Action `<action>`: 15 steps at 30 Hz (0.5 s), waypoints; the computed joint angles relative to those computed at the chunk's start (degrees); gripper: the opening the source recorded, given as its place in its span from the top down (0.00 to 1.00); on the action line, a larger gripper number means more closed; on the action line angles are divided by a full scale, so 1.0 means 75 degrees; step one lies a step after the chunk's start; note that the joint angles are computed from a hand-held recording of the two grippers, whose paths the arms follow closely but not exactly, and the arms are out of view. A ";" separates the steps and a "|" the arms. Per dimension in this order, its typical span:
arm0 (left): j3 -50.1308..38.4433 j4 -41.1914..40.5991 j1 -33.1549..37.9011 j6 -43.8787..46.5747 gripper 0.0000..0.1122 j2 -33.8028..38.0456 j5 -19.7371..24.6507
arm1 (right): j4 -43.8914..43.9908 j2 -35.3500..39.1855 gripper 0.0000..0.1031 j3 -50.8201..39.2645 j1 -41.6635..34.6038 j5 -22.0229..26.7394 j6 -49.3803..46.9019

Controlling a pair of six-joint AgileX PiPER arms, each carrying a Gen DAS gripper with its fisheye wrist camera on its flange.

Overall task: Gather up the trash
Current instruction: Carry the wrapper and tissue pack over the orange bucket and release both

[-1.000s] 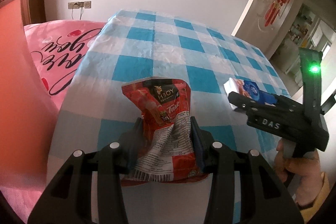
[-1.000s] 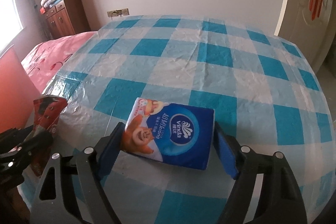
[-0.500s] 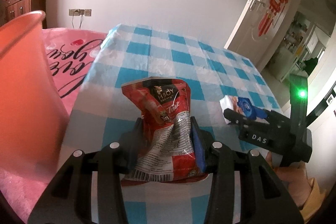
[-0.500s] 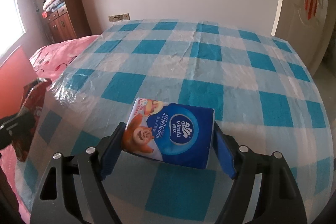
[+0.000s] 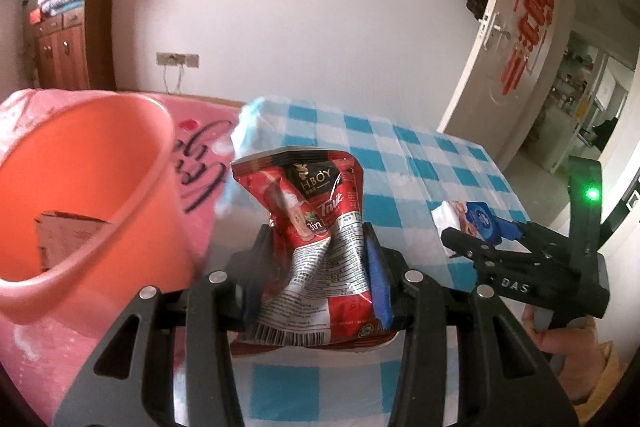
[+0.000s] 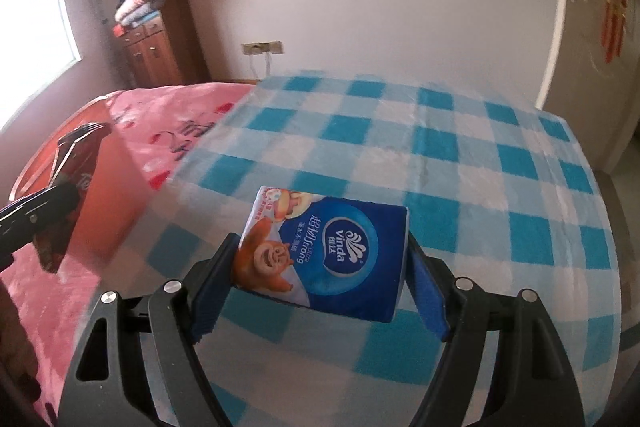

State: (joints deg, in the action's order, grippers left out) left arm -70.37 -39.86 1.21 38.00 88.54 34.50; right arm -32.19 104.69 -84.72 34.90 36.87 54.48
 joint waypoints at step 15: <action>-0.0288 -0.0354 0.1670 0.0515 0.59 -0.0534 0.0228 | 0.2133 0.1645 0.24 -0.4381 0.0888 0.1430 -0.2925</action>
State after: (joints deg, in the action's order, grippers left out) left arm -72.53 -42.52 13.74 41.86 84.54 36.21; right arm -16.19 117.03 -117.57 41.56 47.59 32.54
